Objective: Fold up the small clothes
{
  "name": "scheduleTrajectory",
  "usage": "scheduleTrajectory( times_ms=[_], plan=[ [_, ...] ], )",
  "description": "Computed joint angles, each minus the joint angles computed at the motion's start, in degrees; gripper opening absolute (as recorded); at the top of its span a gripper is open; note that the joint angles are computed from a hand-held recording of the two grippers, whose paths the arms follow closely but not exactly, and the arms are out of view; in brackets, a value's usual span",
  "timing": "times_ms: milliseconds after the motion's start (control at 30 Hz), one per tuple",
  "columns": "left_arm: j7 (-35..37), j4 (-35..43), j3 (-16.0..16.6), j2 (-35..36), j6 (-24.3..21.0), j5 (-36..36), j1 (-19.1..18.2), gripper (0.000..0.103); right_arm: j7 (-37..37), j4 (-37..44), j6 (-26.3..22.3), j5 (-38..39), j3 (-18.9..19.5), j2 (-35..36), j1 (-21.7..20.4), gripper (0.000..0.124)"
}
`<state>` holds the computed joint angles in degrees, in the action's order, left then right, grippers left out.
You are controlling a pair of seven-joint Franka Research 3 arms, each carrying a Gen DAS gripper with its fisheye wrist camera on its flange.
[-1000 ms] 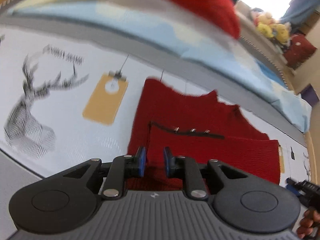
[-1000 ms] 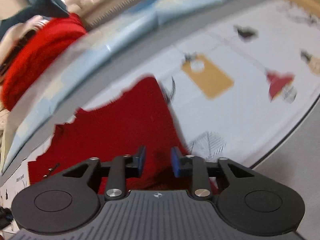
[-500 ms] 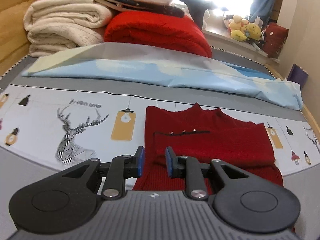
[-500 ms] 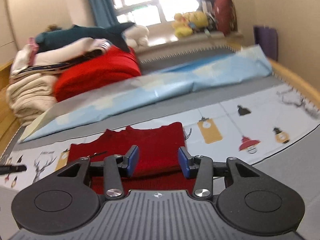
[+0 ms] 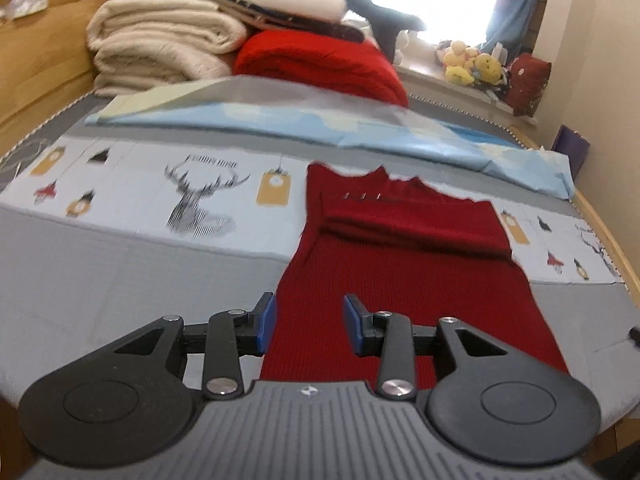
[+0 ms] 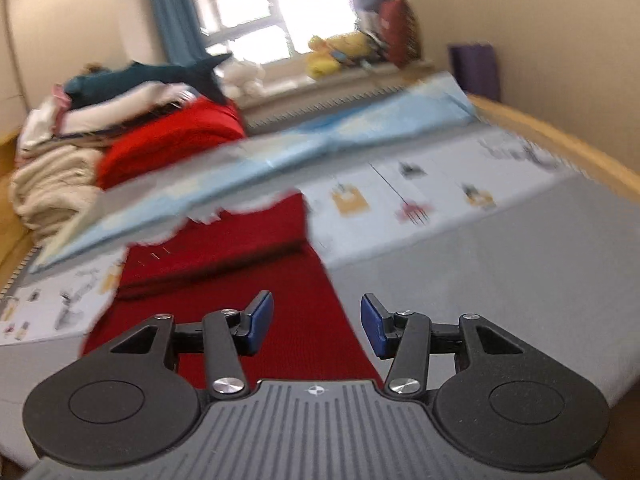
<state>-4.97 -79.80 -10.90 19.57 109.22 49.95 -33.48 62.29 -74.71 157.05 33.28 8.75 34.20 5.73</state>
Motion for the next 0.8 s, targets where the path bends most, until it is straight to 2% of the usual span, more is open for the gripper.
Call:
scheduleTrajectory(
  times_ms=[33,100,133,200,267,433,567,667,800],
  plan=[
    [-1.51,-2.18,-0.18,-1.02,0.96,-0.13,-0.04,0.040,0.32,-1.08,-1.07,0.16,-1.23,-0.11,0.59,0.051],
    [-3.92,-5.83,-0.55,-2.25,2.68,-0.17,0.28,0.040,7.75,1.87,-8.14,-5.50,-4.64,2.18,2.33,0.051],
    [-5.31,-7.79,-0.75,-2.67,3.48,-0.38,0.54,0.040,8.67,3.49,-10.10,-5.76,-4.28,3.41,1.94,0.050],
    [-8.41,-11.41,-1.05,-3.09,5.51,-1.09,1.34,0.040,8.53,5.03,-10.27,-7.18,-4.09,4.98,2.12,0.049],
    [-10.32,-14.15,-1.58,-2.83,7.87,-4.35,2.74,0.040,9.99,6.51,-9.64,-10.58,-5.72,6.62,3.68,0.050],
    [-16.51,-20.24,-1.65,-3.45,16.38,-11.72,5.94,0.040,18.08,13.40,-16.00,-15.35,-7.48,11.37,4.85,0.050],
    [-15.82,-22.39,-1.95,-4.24,16.86,-13.65,6.83,0.040,21.89,17.15,-19.09,-19.55,-8.99,14.26,5.95,0.050],
    [-15.79,-25.54,-2.25,-5.49,21.00,-16.95,8.32,0.040,26.26,21.63,-23.50,-23.57,-11.01,17.22,6.92,0.050],
    [-15.08,-25.33,-2.36,-4.66,22.00,-18.66,8.75,0.040,27.73,25.84,-26.87,-23.28,-9.06,19.94,5.26,0.050]
  ],
)
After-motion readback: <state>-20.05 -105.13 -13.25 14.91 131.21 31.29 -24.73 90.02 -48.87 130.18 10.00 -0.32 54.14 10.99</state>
